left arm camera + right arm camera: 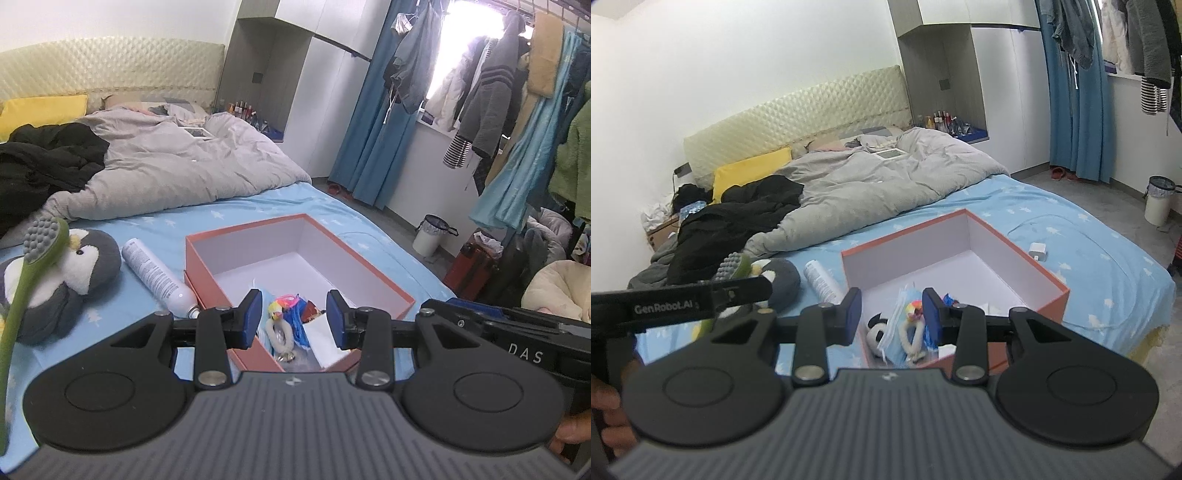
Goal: Organize soft objects
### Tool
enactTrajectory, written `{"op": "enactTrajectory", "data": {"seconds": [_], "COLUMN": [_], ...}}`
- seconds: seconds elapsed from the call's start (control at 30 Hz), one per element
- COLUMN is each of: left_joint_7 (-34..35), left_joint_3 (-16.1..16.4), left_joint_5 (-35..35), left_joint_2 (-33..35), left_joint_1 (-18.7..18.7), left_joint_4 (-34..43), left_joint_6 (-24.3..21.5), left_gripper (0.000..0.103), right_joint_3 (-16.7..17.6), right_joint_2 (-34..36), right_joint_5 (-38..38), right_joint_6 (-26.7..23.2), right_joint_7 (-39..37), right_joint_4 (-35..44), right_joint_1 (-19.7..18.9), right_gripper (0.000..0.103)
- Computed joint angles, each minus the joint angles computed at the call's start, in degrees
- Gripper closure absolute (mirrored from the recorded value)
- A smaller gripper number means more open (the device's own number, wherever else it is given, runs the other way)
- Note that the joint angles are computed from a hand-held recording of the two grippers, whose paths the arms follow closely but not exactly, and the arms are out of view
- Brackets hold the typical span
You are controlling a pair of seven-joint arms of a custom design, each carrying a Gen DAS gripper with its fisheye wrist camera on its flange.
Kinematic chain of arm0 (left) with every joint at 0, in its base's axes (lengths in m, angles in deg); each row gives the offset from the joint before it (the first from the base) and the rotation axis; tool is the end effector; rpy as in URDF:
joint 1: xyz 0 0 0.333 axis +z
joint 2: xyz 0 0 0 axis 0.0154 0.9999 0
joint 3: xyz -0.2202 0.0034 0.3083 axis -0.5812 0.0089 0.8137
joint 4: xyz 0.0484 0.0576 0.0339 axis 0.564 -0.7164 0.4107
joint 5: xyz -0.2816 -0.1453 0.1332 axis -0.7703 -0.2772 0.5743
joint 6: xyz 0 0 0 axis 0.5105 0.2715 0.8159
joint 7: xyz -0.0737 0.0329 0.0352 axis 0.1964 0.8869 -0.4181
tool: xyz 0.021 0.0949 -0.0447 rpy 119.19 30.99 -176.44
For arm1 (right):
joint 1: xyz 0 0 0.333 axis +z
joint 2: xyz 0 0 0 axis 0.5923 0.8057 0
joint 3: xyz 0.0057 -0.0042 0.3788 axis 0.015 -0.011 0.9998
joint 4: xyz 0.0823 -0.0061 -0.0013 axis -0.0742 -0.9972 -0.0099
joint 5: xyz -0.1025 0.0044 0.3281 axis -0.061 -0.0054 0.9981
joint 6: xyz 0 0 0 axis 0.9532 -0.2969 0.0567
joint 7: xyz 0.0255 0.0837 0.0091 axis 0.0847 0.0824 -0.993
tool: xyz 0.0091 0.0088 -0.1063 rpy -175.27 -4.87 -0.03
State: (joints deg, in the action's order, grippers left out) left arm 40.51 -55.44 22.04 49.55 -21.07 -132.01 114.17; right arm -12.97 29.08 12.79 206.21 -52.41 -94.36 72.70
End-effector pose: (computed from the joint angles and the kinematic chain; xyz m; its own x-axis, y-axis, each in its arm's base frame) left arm 0.4885 -0.3638 0.5150 -0.1089 -0.9635 0.2446 -0.5663 -0.1421 -0.8119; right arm 0.5044 0.4067 0.4912 0.2738 -0.9404 -0.2019 -0.5292 0.0280 -0.8480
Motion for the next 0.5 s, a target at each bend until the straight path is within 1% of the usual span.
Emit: {"op": "enactTrajectory", "data": {"seconds": [0.07, 0.17, 0.23, 0.33, 0.4, 0.5], "left_joint_7": [-1.06, -2.8, -4.07, -5.11, -5.49, -7.12], "left_joint_3": [-0.23, -0.96, -1.52, -2.24, -2.61, -3.21], "left_joint_5": [0.73, 1.73, 2.43, 3.01, 3.17, 5.3], "left_joint_2": [-1.21, -2.68, -3.39, -4.13, -4.42, -5.24], "left_joint_1": [-0.38, -0.63, -0.74, -0.83, -0.85, -1.08], "left_joint_4": [-1.58, -3.86, -5.06, -6.44, -7.02, -8.18], "left_joint_6": [-0.72, -1.57, -2.2, -3.31, -3.88, -4.53], "left_gripper": [0.059, 0.059, 0.059, 0.059, 0.059, 0.059], "right_joint_3": [-0.5, -1.6, -2.25, -3.28, -3.83, -4.72], "right_joint_2": [-1.14, -1.83, -2.49, -3.1, -3.58, -4.17], "right_joint_5": [-2.79, -4.58, -6.82, -9.92, -13.04, -15.5], "right_joint_6": [0.35, 0.95, 1.1, 1.21, 1.68, 1.99], "right_joint_7": [3.97, 6.55, 9.68, 14.07, 18.28, 21.88], "right_joint_4": [-2.92, -5.18, -7.39, -10.11, -12.57, -15.16], "right_joint_1": [0.86, 2.4, 3.23, 4.26, 4.76, 5.66], "right_gripper": [0.063, 0.063, 0.063, 0.063, 0.063, 0.063]}}
